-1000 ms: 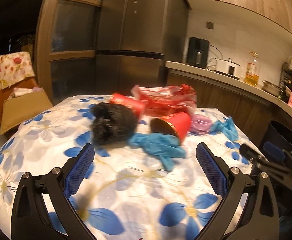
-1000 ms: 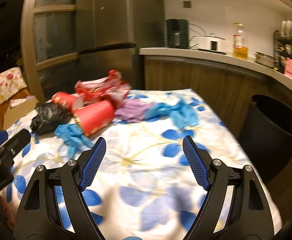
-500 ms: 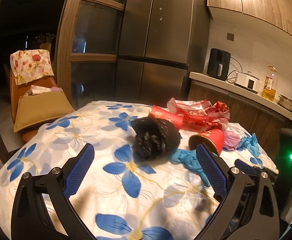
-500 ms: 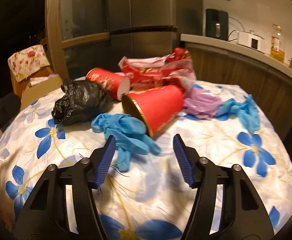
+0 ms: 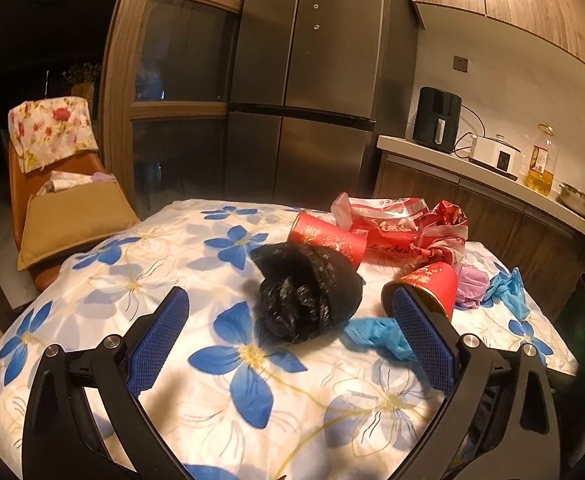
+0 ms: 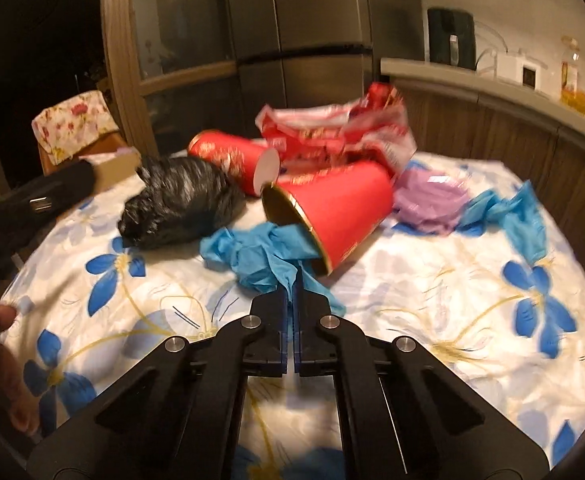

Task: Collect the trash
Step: 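Grasp the small black bag with the left tool while the right tool grasps the blue glove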

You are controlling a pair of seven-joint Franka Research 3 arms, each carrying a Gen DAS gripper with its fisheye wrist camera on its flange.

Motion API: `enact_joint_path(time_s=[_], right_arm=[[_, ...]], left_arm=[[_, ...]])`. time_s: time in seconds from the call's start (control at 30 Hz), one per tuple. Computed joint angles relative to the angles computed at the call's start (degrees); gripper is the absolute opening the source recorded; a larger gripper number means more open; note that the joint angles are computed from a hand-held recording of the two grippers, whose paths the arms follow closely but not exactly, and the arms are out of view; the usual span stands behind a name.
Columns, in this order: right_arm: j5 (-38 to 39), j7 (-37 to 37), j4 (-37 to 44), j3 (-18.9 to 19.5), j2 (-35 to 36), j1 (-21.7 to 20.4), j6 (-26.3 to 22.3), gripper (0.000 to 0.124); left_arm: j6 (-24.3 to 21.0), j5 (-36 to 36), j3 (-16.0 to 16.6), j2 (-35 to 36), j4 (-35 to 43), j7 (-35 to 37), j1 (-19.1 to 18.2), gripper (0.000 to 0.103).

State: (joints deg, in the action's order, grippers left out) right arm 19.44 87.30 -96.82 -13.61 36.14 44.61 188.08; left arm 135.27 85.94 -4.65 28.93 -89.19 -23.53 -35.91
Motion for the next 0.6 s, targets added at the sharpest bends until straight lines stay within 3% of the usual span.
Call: enact_joint_path(time_s=[0.17, 0.4, 0.5, 0.57, 0.6], right_arm=[[4.54, -1.98, -7.51, -2.28, -4.44, 2.46, 6.65, 0.002], [9.8, -6.29, -11.99, 0.03, -8.29, 0.39, 10.92, 0.001], [11.52, -8.11, -12.71, 1.61, -9.07, -0.93, 11.82, 0.001], [13.02, -9.65, -12.87, 2.19, -9.31, -1.19, 12.03, 0.001], [13.52, -10.32, -13.07, 2.76, -9.54, -1.62, 12.23, 0.001]], left_arm=[[0.83, -2.43, 0.6, 4.04, 5.71, 3.33, 0.17, 0.097], [3.49, -12.85, 2.32, 10.68, 14.74, 12.02, 0.85, 0.097], [4.48, -18.32, 2.55, 12.76, 17.19, 15.99, 1.45, 0.083], [4.62, -22.05, 2.54, 13.84, 18.39, 18.94, 1.81, 0.058], [4.74, -23.12, 2.91, 14.14, 18.7, 19.6, 1.58, 0.054]])
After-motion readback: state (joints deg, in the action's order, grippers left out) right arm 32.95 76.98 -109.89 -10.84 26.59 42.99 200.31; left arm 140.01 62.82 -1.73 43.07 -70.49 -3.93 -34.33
